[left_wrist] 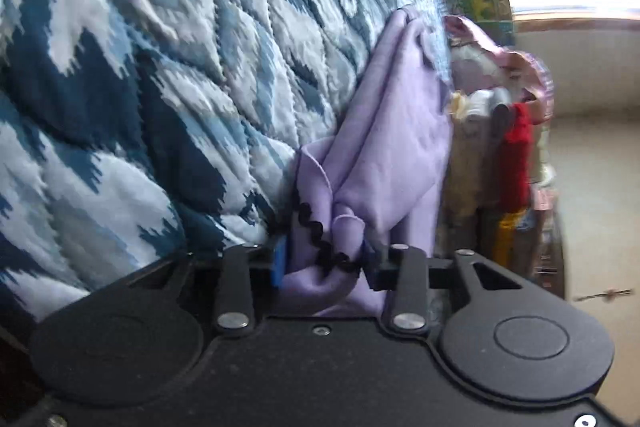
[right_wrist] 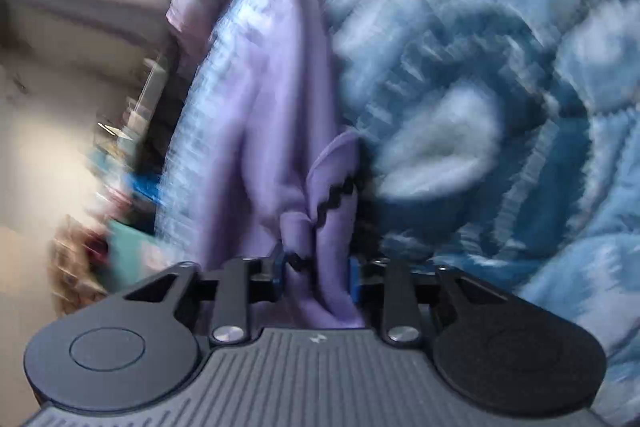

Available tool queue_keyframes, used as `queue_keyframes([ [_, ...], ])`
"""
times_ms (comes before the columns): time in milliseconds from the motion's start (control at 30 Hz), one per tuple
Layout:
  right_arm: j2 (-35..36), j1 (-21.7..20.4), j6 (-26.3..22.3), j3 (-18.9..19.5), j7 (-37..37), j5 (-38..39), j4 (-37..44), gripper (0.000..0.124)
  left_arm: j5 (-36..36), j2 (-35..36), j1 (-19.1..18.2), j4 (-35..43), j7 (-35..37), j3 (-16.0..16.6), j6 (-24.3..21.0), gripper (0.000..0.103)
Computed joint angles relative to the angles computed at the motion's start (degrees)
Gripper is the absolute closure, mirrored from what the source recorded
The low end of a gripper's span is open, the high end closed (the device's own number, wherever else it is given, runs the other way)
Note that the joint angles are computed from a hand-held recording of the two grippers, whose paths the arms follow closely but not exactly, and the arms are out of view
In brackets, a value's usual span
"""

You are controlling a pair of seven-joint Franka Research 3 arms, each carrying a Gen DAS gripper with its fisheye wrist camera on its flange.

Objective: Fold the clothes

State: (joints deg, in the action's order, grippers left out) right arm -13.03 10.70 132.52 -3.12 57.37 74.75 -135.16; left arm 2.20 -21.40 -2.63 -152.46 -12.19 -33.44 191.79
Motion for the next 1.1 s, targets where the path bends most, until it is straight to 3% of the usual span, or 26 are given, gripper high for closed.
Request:
queue_keyframes([
  [33, -0.9, -0.2, 0.0, 0.0, 0.0, -1.0, 0.0, 0.087, 0.9, -1.1, -2.4, -0.4, 0.7, 2.6, -1.3, 0.053],
  [100, -2.9, -0.4, 0.5, 0.1, 0.0, -4.1, 0.2, 0.066, 3.7, -2.4, -9.2, -0.5, 3.7, 9.9, -3.8, 0.043],
  [133, -3.9, -0.4, 0.5, 0.1, -0.8, -6.0, 0.4, 0.064, 5.0, -2.8, -12.9, -0.5, 5.9, 13.8, -4.8, 0.042],
  [200, -5.6, -0.4, 0.2, -0.3, -3.3, -9.7, 1.2, 0.063, 7.4, -4.4, -16.9, -0.2, 10.4, 18.2, -7.4, 0.042],
  [333, -10.9, -0.7, -1.3, -2.1, -11.9, -16.5, 1.0, 0.062, 13.6, -8.1, -17.8, 3.5, 23.1, 19.0, -18.2, 0.04],
  [400, -13.8, -0.5, 0.1, -2.6, -18.4, -19.4, 0.5, 0.061, 16.0, -8.6, -19.4, 6.1, 32.1, 20.0, -24.3, 0.037],
  [433, -15.2, -0.2, 2.0, -2.4, -21.9, -20.7, -0.1, 0.061, 17.6, -8.6, -19.5, 7.6, 36.9, 19.7, -27.4, 0.037],
  [533, -19.5, 1.3, 8.7, -1.6, -33.4, -25.5, -2.6, 0.061, 26.5, -8.8, -16.3, 11.3, 49.1, 14.7, -36.5, 0.037],
  [600, -22.3, 3.0, 13.9, -1.2, -43.0, -30.0, -5.5, 0.061, 32.5, -8.4, -15.4, 12.2, 57.0, 12.4, -39.2, 0.037],
  [667, -23.7, 6.0, 20.0, -1.7, -53.7, -33.7, -8.9, 0.061, 39.2, -8.8, -14.0, 11.7, 62.4, 9.7, -40.7, 0.037],
  [800, -24.8, 13.3, 28.9, -6.1, -72.7, -37.8, -14.7, 0.061, 51.9, -7.4, -11.5, 10.5, 69.8, 6.9, -38.0, 0.037],
  [933, -24.4, 23.6, 36.1, -14.8, -88.8, -35.6, -18.1, 0.061, 67.6, -6.7, -8.7, 8.1, 73.4, 5.5, -32.2, 0.037],
  [1033, -26.4, 36.8, 42.7, -25.9, -102.2, -31.8, -19.6, 0.057, 80.9, -5.6, -6.8, 7.4, 70.7, 5.3, -28.6, 0.037],
  [1100, -29.5, 44.4, 45.8, -32.8, -109.6, -32.7, -20.8, 0.043, 89.3, -4.4, -6.7, 7.7, 67.3, 6.0, -27.2, 0.037],
])
